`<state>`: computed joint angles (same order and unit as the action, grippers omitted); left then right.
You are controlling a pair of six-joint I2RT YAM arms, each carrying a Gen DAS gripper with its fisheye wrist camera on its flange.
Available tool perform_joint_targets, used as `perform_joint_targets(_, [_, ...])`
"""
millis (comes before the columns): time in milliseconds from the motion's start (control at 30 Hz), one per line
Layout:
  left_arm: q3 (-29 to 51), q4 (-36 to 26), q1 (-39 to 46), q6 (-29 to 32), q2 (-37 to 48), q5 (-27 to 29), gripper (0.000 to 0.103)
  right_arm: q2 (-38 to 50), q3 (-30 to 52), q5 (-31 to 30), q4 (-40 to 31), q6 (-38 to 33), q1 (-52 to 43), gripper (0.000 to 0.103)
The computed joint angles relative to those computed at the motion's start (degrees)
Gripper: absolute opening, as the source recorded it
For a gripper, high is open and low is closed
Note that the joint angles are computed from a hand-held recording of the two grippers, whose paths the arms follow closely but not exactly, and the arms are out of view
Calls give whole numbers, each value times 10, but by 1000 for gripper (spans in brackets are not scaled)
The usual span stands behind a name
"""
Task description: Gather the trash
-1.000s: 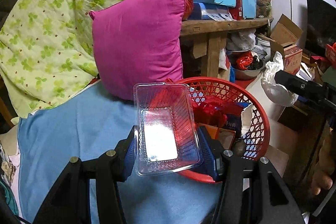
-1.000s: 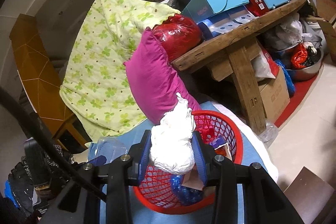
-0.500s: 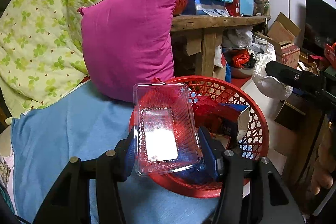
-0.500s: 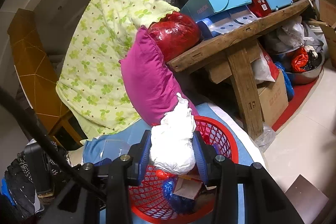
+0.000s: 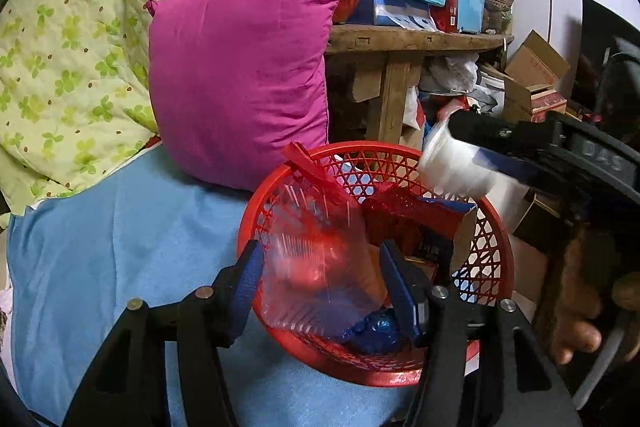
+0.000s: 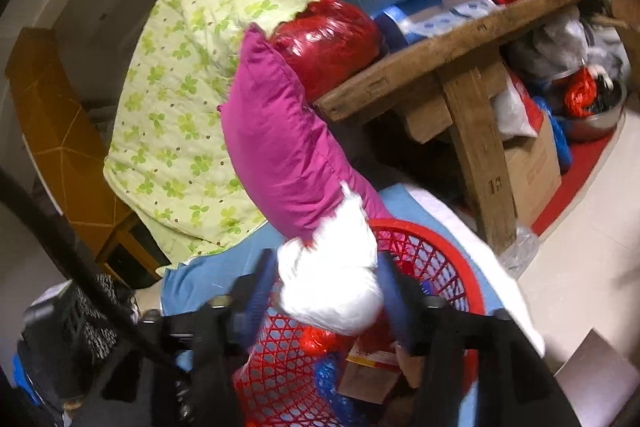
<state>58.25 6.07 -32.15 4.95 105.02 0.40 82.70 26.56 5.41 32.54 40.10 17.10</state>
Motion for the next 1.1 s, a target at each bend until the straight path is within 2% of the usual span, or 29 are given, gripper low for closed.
perform_joint_targets(100, [-18,12,9,2,-14,14,71,28,6,-6,17,17,1,63])
perform_joint_targets(200, [-40,25,16,10,-34,12,71,36,4,1,24,28,14,63])
perform_joint_targets(567, [-129,51,76,10,-124,16,74,-9,6,100,-29,29,125,63])
perform_joint_targets(700, [-161,57,101,13,-158,22,77,-19,16,154,-54,37,181,63])
perform_joint_targets(800, [-186,62,119,14,-191,25,83,-26,41,218,-110,34,233,63])
perform_joint_targets(933, [-206,53,137,18,-225,38,83,-30,82,303,-211,44,287,63])
perform_joint_targets(1100, [-224,32,146,16,-268,44,83,-39,117,375,-318,73,342,65])
